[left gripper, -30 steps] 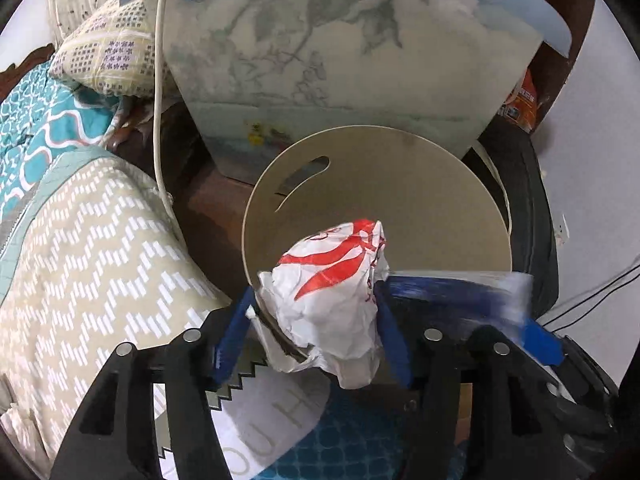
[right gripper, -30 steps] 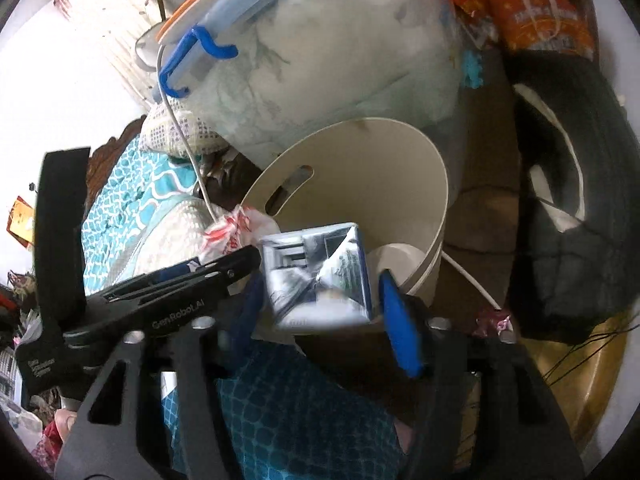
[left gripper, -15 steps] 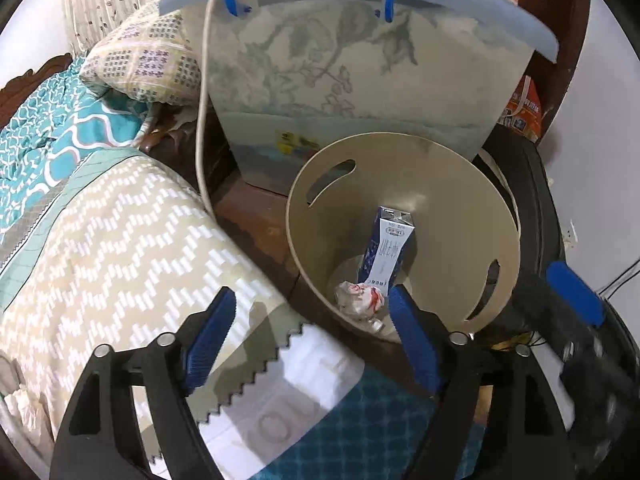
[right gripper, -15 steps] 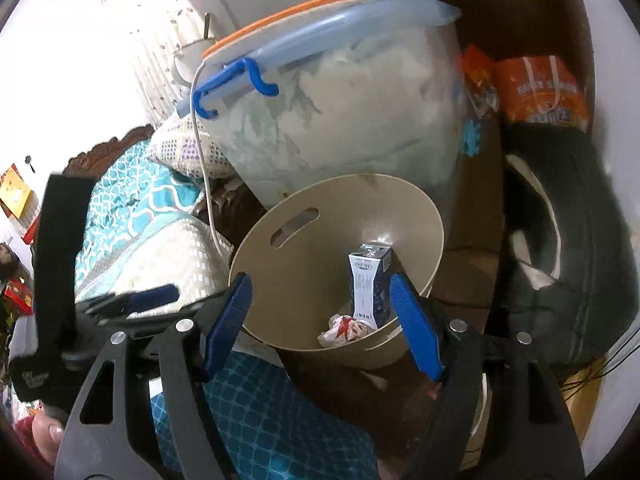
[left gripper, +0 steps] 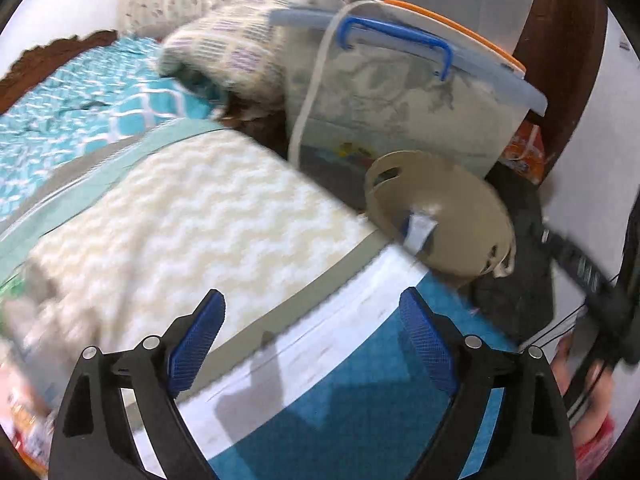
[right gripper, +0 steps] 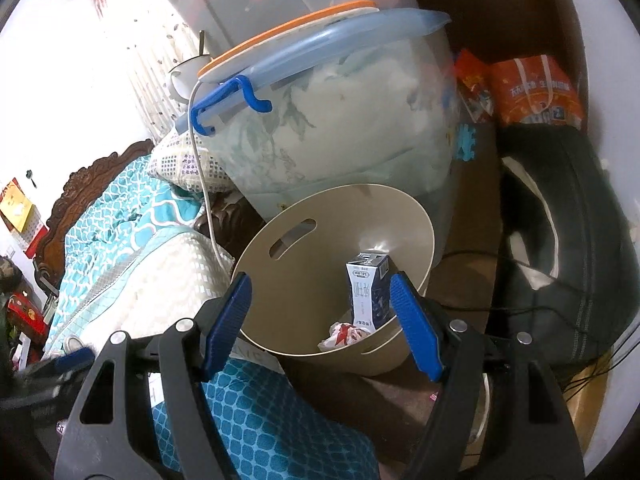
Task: Collect trash
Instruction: 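Carry both items to the beige wastebasket and open both grippers to drop them, then move both grippers back over the trash on the bed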
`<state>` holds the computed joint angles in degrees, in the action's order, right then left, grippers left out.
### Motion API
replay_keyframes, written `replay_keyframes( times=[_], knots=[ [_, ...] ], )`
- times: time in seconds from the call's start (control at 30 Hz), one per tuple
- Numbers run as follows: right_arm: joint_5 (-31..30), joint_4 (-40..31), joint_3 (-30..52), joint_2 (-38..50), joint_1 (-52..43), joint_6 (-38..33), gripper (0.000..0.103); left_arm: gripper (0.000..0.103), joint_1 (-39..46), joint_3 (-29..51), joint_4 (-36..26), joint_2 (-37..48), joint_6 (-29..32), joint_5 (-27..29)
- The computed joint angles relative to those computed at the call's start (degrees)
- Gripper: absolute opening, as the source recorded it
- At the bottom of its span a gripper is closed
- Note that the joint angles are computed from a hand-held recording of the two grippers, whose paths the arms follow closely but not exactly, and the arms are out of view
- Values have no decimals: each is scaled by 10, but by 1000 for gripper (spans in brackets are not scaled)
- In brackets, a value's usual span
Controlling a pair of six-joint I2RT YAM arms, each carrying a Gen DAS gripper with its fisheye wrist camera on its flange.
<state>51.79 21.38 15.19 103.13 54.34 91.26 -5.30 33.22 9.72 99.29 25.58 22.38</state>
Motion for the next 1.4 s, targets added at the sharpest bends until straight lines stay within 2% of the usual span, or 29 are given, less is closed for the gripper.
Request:
replay_keyframes(
  times=[0.2, 0.3, 0.37, 0.53, 0.73, 0.97, 1.1, 1.17, 1.4],
  knots=[
    [-28, -10, 13, -7, 0, -14, 73, 85, 168, -72, 38, -30, 115, 14],
    [-57, 101, 10, 29, 18, -18, 74, 85, 252, -78, 50, -26, 160, 21],
    [-71, 136, 38, 54, 34, -32, 74, 85, 307, -66, 31, -19, 186, 32],
    [-109, 133, 154, 91, 62, -120, 74, 85, 407, -41, 17, -2, 228, 50],
    [-177, 72, 328, 168, 83, -204, 74, 85, 495, 9, -17, 36, 272, 74],
    [-225, -1, 484, 253, 105, -236, 74, 85, 584, 86, -56, 101, 316, 93],
    [-238, -36, 551, 288, 116, -244, 74, 85, 619, 133, -90, 138, 336, 92],
    [-245, -49, 577, 304, 121, -246, 74, 85, 638, 165, -130, 154, 341, 99],
    [-256, -86, 630, 325, 140, -247, 74, 85, 671, 211, -159, 178, 349, 106]
  ],
)
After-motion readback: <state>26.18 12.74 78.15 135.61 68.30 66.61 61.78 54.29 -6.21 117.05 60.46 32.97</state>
